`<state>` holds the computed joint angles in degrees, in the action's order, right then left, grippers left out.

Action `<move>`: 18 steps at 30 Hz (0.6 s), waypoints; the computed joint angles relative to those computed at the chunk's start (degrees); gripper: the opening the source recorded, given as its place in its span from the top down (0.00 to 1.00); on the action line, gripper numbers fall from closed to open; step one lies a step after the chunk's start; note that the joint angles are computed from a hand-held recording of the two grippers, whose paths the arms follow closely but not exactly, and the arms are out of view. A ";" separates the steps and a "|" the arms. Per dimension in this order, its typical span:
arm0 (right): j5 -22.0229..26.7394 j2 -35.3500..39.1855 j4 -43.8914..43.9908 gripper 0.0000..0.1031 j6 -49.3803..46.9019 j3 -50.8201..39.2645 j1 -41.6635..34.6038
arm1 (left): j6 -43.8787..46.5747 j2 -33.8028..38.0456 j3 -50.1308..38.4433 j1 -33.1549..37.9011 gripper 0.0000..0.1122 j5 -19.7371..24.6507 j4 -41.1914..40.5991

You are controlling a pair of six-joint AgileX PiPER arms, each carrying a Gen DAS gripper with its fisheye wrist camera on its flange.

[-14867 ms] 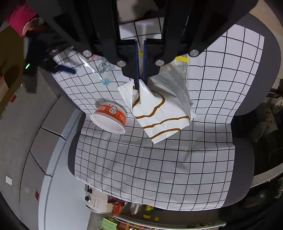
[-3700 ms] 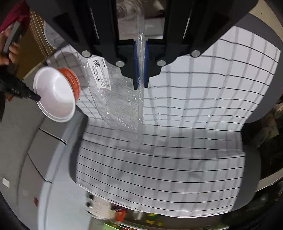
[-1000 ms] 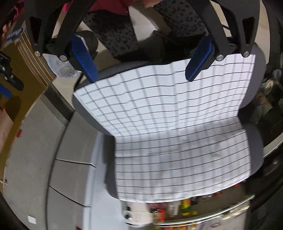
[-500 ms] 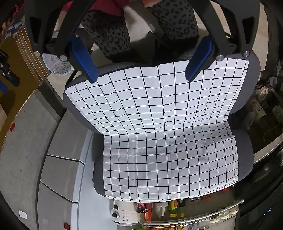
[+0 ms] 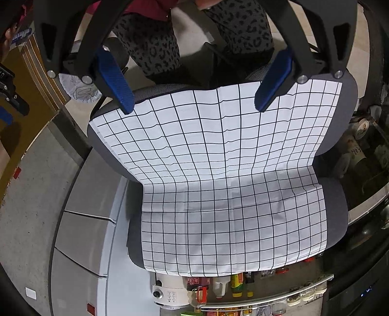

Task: Collect trash

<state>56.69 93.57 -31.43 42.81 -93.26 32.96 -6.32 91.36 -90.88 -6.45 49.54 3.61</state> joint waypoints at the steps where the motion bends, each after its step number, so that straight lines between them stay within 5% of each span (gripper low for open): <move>1: 0.06 0.01 -0.07 0.14 0.05 -0.05 0.05 | -0.01 0.01 -0.05 0.03 0.14 0.03 -0.01; 18: -0.31 0.09 0.32 0.14 -0.21 0.22 -0.37 | 0.02 0.10 -0.24 0.17 0.14 0.22 -0.14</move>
<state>56.38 93.66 -31.12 42.60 -93.04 32.59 -6.29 91.46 -91.12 -6.28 49.76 3.47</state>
